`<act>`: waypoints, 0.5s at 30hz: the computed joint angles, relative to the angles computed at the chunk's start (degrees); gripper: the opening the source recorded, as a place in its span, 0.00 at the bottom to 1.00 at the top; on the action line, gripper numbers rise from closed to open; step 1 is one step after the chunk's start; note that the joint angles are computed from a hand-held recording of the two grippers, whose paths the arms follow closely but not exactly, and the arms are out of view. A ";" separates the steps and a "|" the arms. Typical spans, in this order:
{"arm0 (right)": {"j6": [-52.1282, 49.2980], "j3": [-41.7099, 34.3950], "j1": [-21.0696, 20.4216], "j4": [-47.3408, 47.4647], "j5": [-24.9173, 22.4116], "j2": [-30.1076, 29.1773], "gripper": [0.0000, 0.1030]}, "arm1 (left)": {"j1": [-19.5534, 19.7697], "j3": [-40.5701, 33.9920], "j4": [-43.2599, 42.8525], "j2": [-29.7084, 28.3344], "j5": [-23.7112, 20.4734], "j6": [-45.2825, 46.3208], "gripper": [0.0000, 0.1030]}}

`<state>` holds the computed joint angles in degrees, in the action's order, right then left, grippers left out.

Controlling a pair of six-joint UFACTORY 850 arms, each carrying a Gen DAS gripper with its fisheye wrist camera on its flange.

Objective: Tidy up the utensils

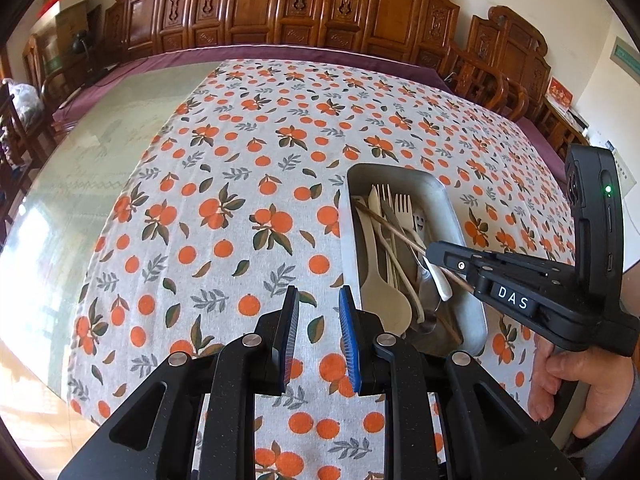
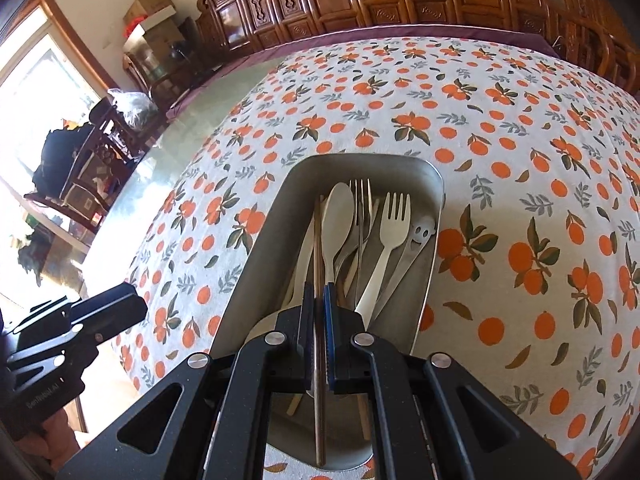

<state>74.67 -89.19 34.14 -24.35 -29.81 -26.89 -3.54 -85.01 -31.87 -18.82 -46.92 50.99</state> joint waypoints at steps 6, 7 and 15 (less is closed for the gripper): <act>-4.40 -1.39 0.26 3.02 1.31 -1.37 0.06 | 0.00 0.03 0.03 0.02 0.13 0.07 0.18; -5.03 -1.49 0.32 3.30 1.47 -1.52 0.06 | 0.03 0.06 0.03 0.06 0.11 0.07 0.18; -2.65 -0.91 1.34 -2.35 0.65 -0.68 0.09 | 0.14 0.51 -0.32 1.00 0.11 -0.01 0.18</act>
